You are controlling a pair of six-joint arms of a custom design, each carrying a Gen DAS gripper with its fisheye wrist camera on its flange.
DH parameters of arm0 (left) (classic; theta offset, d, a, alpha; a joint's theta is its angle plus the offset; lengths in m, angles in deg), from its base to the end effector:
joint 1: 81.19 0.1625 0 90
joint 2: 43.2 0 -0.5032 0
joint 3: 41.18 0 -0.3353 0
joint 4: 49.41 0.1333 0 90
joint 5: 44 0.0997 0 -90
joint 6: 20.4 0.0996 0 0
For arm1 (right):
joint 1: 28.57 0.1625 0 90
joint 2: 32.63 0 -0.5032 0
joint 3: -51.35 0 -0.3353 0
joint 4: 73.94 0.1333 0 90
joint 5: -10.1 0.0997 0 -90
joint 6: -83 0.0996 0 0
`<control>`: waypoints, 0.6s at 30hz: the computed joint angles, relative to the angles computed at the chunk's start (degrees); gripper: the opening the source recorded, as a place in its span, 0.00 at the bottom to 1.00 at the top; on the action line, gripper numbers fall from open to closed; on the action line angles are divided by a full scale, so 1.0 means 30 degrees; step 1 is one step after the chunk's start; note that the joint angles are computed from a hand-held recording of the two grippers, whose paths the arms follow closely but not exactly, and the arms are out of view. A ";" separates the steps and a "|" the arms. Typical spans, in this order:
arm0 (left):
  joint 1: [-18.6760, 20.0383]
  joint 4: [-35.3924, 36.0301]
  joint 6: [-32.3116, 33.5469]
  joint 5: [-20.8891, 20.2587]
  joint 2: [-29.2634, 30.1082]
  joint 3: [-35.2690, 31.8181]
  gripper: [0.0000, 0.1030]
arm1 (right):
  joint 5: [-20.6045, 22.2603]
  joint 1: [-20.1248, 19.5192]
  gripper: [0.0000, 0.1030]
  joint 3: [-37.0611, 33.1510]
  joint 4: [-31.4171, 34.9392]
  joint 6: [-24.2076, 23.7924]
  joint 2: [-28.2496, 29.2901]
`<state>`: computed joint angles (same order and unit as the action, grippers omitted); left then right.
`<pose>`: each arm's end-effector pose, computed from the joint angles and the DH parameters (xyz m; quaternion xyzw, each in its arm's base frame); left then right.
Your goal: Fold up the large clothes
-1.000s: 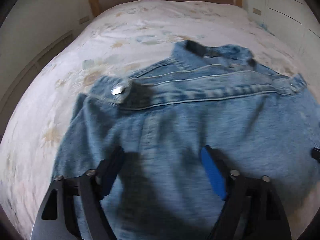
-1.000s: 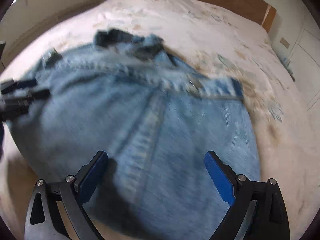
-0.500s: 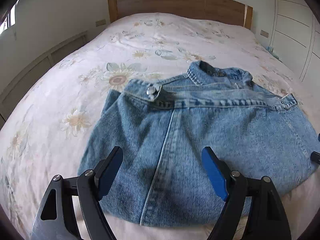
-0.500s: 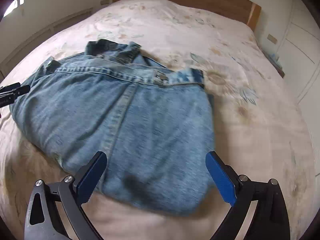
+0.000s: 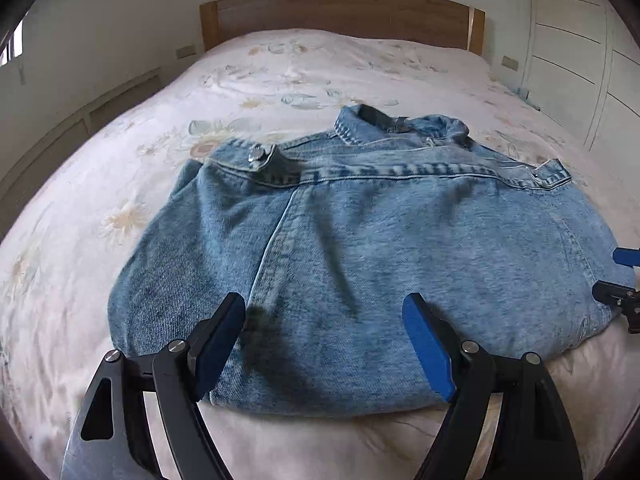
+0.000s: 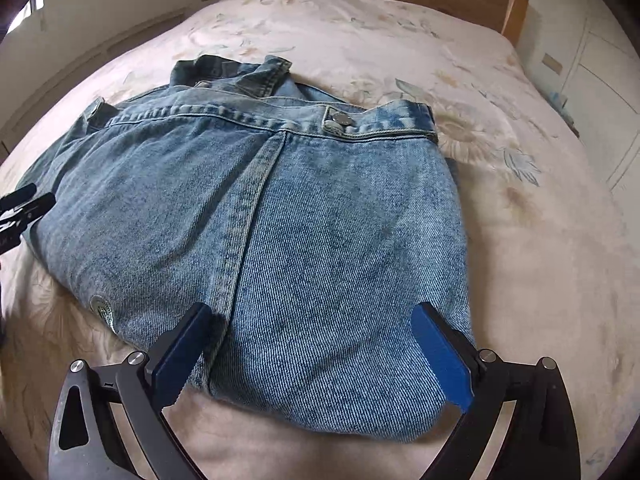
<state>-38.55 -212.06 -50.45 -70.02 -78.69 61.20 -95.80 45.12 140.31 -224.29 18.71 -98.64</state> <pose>-0.3235 -0.6007 0.1128 0.1012 0.8414 -0.3641 0.3863 -0.0810 -0.6543 0.4759 0.3409 -0.8751 0.1574 0.3053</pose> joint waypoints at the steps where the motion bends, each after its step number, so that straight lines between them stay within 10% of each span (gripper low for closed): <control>1: -0.0003 -0.0736 0.0484 -0.0254 -0.0013 0.0094 0.74 | -0.0087 0.0083 0.96 0.0055 -0.0109 0.0038 -0.0029; 18: 0.0424 0.1368 -0.2340 0.1434 -0.1303 0.1425 0.76 | -0.0159 -0.0362 0.96 0.0347 -0.0784 -0.0872 -0.0292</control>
